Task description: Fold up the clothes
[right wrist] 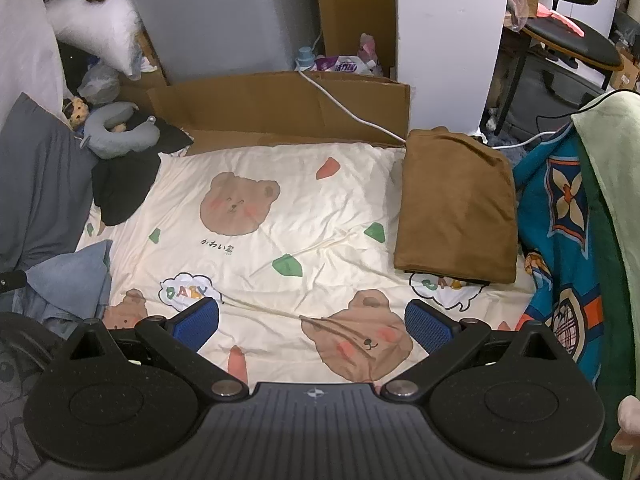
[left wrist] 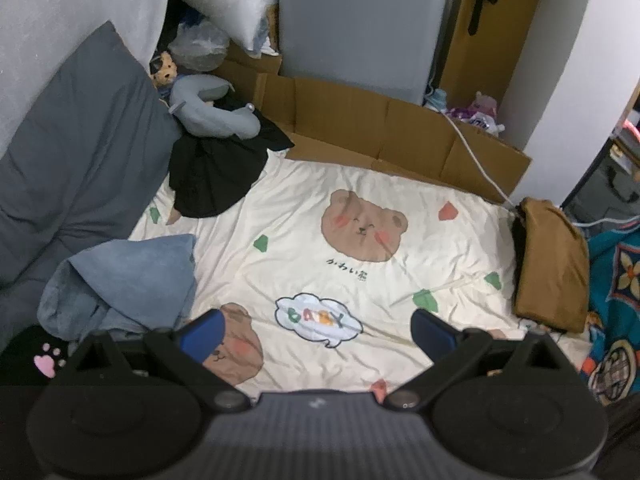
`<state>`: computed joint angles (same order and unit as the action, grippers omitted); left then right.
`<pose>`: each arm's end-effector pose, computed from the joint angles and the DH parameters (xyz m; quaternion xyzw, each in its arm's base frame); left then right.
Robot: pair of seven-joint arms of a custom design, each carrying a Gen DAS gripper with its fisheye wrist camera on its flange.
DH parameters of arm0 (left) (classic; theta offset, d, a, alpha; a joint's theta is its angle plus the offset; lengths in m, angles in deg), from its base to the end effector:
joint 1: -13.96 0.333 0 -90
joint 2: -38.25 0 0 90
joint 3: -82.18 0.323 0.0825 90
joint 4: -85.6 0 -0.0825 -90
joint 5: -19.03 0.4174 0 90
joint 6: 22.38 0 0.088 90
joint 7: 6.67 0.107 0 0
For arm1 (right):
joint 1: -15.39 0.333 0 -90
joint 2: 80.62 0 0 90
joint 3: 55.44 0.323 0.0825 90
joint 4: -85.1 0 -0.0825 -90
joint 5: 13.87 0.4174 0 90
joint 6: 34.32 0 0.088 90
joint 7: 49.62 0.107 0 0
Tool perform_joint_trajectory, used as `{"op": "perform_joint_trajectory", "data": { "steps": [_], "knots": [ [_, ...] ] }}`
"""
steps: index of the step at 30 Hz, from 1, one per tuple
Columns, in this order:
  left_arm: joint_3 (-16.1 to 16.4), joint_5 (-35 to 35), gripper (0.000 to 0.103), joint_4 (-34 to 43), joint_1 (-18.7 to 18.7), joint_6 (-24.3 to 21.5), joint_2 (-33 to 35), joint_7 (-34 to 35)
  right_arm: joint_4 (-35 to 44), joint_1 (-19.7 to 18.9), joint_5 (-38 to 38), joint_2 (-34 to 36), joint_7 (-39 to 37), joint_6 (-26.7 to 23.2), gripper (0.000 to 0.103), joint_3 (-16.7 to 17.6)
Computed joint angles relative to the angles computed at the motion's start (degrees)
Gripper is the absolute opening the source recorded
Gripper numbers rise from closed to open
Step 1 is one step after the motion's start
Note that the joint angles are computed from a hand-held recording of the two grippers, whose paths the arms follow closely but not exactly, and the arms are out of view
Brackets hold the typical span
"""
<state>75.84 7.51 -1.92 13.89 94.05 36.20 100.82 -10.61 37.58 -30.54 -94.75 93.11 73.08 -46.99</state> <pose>0.6057 -0.0810 0.7284 -0.5386 0.7938 -0.2433 0.1436 0.4592 0.2615 0.7534 -0.5484 0.7905 -0.1747 0.2095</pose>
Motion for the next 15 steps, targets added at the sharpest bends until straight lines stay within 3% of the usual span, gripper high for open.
{"op": "perform_joint_trajectory", "data": {
  "steps": [15],
  "knots": [
    [0.2, -1.3, 0.100, 1.3, 0.1, -1.7, 1.0, 0.0, -0.4, -0.2, -0.9, -0.7, 1.3, -0.2, 0.102, 0.2]
  ]
}}
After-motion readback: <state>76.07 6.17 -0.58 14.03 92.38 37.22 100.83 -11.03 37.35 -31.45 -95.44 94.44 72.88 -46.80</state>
